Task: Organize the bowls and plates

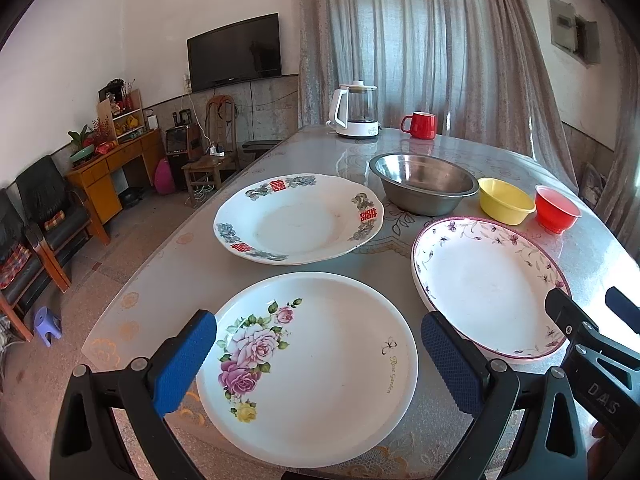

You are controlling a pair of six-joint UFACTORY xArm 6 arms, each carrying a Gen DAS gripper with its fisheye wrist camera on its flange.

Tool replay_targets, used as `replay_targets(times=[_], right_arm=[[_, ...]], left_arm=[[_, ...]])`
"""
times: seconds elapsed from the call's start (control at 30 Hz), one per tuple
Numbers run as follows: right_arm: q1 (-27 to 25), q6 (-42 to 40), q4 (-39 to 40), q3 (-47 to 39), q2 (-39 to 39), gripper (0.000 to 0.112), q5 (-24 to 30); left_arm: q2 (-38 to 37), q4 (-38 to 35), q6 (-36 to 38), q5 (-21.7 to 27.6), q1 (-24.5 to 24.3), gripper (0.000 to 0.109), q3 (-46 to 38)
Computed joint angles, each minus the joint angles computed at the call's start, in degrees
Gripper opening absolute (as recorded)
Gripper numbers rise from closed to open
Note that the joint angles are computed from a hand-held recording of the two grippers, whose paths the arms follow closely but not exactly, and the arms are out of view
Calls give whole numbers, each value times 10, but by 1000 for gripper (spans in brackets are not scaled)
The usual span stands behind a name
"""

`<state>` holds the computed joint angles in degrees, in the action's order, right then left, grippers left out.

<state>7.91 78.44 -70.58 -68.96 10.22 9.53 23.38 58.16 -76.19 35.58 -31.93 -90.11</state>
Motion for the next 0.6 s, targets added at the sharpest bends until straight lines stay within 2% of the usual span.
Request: replay_targets(times=[0.6], right_arm=[[-5,-7,8,6,0,96,-9]], left_arm=[[6,-6,18,3,-6,103,-11]])
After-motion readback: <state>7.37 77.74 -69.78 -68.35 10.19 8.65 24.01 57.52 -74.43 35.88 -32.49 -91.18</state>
